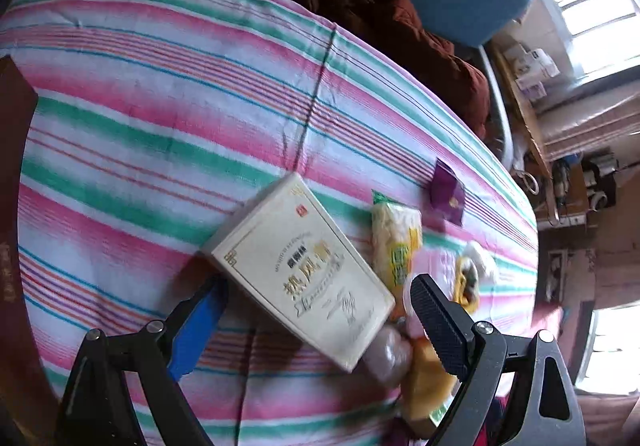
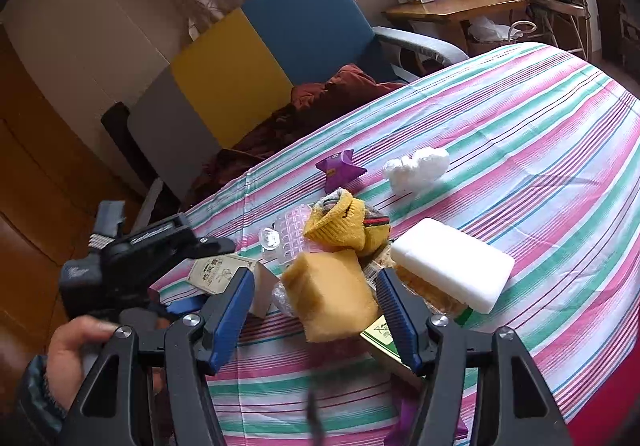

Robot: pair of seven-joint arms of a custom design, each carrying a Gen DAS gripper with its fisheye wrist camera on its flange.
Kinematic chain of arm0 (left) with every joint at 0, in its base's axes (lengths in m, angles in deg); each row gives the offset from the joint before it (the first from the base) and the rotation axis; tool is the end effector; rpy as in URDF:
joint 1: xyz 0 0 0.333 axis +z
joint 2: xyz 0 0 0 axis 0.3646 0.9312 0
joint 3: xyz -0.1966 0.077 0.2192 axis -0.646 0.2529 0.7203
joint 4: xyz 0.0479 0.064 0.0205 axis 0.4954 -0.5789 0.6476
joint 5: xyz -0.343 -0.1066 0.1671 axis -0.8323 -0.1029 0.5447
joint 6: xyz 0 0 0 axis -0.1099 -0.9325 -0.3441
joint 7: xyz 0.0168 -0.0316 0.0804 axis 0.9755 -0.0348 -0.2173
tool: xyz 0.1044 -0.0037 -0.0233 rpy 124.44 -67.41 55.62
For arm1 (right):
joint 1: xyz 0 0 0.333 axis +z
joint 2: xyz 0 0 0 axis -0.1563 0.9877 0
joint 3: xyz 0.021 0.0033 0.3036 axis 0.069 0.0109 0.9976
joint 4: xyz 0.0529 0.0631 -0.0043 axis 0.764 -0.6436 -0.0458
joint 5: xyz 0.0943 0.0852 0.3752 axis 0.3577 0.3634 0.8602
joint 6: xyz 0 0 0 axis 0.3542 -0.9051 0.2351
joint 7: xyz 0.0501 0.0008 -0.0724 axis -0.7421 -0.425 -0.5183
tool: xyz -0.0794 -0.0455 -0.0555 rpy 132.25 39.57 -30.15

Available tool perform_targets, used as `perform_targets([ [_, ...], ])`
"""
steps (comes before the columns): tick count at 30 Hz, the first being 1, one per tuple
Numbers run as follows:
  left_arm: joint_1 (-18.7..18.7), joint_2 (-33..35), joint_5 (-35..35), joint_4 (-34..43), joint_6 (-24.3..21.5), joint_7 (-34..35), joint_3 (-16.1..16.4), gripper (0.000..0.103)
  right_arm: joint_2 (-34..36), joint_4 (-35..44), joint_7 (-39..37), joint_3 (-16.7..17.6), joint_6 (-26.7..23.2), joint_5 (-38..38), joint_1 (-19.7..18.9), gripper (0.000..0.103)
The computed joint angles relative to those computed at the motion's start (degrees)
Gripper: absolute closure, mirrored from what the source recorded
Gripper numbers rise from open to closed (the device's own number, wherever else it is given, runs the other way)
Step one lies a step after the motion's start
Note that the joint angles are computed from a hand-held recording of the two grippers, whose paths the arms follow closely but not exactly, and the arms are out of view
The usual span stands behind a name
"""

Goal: Organize objects
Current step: 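Grasp the white printed box with the left gripper while the right gripper grasps a yellow sponge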

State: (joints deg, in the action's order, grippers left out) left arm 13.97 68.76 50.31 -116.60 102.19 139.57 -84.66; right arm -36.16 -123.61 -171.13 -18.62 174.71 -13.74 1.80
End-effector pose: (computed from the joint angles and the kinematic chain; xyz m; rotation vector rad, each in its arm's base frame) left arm 0.6379 -0.2630 0.3989 1.6298 -2.2725 0.5932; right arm 0.3448 0.2329 0.4400 -0.6484 2.2839 -0.6088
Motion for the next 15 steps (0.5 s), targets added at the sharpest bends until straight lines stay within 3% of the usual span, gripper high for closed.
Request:
perform_targets([
  [5,-2.72,2.75,6.32,2.92,1.07,-0.91,0.82,0.01,-0.48,-0.55,0.58,-0.1,0.81,-0.22,-0.14,0.039],
  [11,-1.74,4.82,10.17,5.31,-0.63,7.46,0.21,0.016,-1.27,-1.38,1.67,0.07,1.88,-0.08,-0.66,0.039],
  [15,-0.98,3.11,12.11,3.35,-0.54,15.7,0.3,0.045,-0.05,-0.79,-0.82,-0.73,2.12,1.41,-0.22,0.039],
])
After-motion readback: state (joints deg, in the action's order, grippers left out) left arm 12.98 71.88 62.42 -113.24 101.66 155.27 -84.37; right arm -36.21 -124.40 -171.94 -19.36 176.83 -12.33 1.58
